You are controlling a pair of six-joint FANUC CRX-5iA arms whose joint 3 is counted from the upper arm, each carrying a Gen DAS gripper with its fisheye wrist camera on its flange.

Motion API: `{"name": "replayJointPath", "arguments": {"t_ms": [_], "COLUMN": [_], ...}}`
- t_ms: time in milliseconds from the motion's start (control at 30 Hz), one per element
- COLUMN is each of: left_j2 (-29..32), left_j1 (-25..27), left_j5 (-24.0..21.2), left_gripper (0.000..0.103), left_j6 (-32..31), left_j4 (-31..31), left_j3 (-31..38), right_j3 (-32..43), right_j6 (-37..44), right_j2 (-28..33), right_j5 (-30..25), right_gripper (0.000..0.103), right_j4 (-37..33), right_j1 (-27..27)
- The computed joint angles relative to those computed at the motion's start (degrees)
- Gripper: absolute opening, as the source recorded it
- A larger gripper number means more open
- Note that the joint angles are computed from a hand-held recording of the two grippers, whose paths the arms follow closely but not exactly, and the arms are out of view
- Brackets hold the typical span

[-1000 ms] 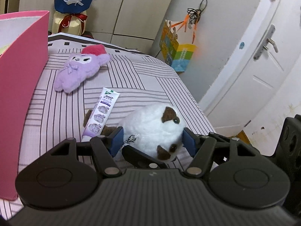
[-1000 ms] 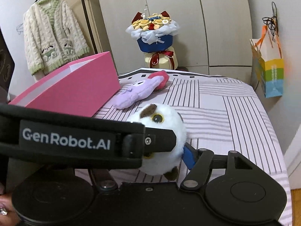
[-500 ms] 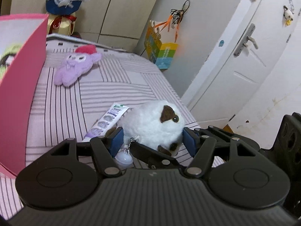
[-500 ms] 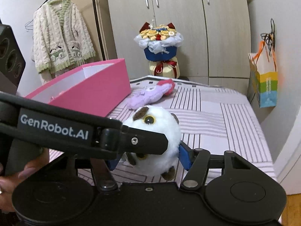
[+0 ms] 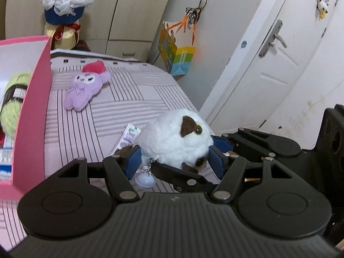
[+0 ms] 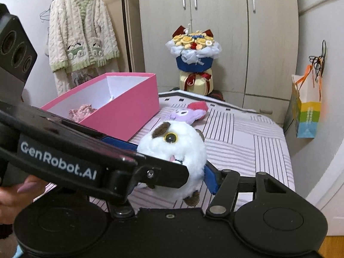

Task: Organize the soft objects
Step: 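Grasp the white plush cat keychain with the left gripper and lift it, then carry the plush cat with the left gripper over the pink box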

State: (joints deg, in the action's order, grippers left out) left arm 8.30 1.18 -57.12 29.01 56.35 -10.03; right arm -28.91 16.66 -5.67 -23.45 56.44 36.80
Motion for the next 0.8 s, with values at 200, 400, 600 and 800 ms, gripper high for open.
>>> {"name": "replayJointPath", "arguments": {"t_ms": [200,400,600,800], "left_j2": [-1.3,-3.8,-5.7,-6.6], "left_j1": [1.8,4.0,7.3,11.9], "left_j5": [-3.7,-6.3,-10.8,-14.9], "left_gripper": [0.065,0.064,0.064,0.064], "left_j6": [1.7,1.1,3.2,4.3], "left_j4": [-3.0,-3.3,-5.0,-6.2], "left_j3": [-0.1,-1.7,-1.0,1.6], "right_j3": [2.2,3.1,8.2,13.5], "right_j6": [7.9,12.2,22.4,27.7], "right_j2": [-0.9,-2.4,-2.5,-0.6], "right_j5": [-4.9,-7.8,-12.9,-14.4], "right_gripper": [0.065,0.065,0.064,0.064], "right_j4": [-9.5,-12.2,-19.4,-20.6], "right_j1": [3.9,6.7,10.1,12.7]}}
